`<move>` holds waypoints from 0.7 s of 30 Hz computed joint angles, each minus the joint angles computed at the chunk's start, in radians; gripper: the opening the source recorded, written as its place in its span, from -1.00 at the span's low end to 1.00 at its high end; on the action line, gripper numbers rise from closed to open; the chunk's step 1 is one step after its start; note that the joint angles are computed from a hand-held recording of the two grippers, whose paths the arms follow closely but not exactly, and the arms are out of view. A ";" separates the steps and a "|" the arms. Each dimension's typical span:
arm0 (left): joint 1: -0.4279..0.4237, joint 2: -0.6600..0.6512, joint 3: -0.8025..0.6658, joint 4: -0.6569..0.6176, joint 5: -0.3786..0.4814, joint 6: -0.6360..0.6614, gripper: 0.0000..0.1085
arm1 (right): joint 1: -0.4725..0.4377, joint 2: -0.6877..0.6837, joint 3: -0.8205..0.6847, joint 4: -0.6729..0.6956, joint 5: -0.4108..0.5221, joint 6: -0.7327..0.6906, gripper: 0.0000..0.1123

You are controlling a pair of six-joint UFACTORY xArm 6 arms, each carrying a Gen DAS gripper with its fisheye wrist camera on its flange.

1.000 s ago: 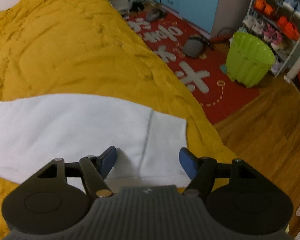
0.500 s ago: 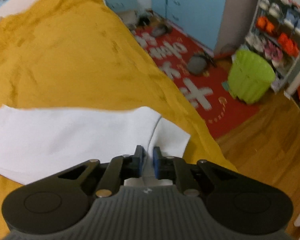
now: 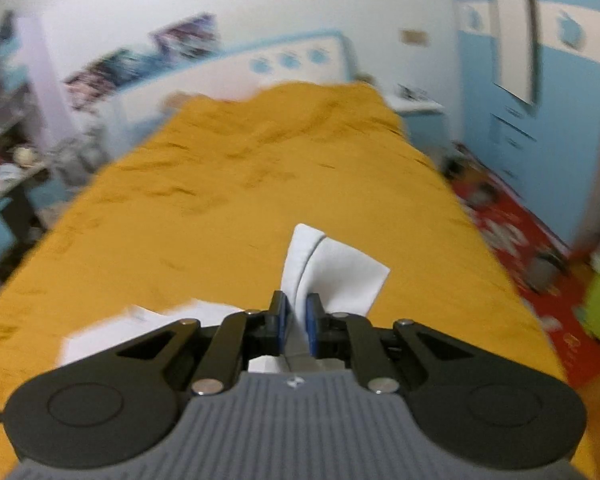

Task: Fold small clothes
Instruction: 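Fold the held sleeve across the shirt body with the right tool, release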

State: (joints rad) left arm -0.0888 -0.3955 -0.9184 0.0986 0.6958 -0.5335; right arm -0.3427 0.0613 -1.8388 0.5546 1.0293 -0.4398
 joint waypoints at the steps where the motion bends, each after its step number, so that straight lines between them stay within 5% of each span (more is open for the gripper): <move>1: 0.008 0.002 -0.007 -0.006 -0.002 0.019 -0.06 | 0.036 0.003 -0.024 0.008 0.002 0.021 -0.91; 9: 0.062 0.005 -0.026 -0.089 -0.056 0.163 -0.06 | 0.337 0.062 -0.139 -0.007 -0.024 0.166 -0.91; 21: 0.134 0.055 0.024 -0.361 -0.191 0.388 -0.06 | 0.690 0.159 0.172 -0.148 -0.290 0.323 -0.90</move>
State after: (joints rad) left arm 0.0452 -0.3402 -0.8948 -0.2622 0.5044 -0.1452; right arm 0.3474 0.2203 -1.6670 0.4062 0.7398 -0.1169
